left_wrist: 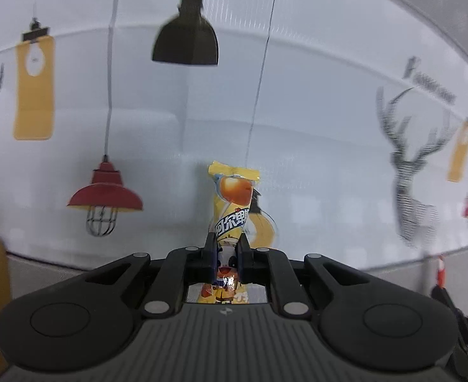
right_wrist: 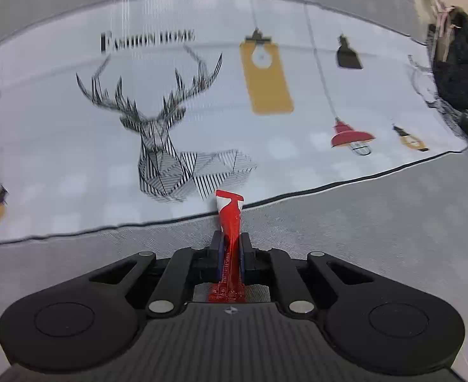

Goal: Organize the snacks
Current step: 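Carry the yellow-orange snack and red stick over the box with both tools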

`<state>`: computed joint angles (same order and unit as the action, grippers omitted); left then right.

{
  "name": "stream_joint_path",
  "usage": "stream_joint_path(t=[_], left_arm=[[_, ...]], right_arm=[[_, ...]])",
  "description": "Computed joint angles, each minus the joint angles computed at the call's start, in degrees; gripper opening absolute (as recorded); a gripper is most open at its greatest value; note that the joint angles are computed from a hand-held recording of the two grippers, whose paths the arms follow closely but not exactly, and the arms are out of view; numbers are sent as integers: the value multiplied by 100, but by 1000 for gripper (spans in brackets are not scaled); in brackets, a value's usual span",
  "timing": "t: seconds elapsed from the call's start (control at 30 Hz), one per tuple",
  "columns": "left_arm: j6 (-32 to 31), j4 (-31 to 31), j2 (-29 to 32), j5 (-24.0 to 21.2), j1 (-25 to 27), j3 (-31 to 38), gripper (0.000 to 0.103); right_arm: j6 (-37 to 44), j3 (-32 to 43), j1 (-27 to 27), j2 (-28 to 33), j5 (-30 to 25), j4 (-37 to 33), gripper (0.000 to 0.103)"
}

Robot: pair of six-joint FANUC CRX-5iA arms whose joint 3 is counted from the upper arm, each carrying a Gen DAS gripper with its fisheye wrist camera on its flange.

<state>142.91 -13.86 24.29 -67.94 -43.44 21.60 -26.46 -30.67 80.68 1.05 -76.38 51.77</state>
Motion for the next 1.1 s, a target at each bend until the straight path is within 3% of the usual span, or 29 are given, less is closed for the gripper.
stream_joint_path(t=[0.23,0.37,0.53,0.73,0.97,1.1], left_arm=[[-22,36,-1480,196,-272,-908,12],[254,-183,-2329,-185,-775,-1121,12],[849,-634,-3314,-1150,-1639,-1272,12],[1950,-1746,-3978,-2944,-3394,-1146,12],[3693,-2736,-4165,-4986,-5816,-1036,12],[4550,-2903,-4083,-5673,-6794,-1024,12]], right_arm=[[-503,773,1109,-2,-883,253,10],[-632,1546,1835,317,-1381,479,10],[-581,2708,2599,963,-1727,742,10],[-467,4110,3270,1815,-1554,913,10],[427,5853,3596,2870,-1219,592,10],[1092,6999,3685,3546,-1427,422,10]])
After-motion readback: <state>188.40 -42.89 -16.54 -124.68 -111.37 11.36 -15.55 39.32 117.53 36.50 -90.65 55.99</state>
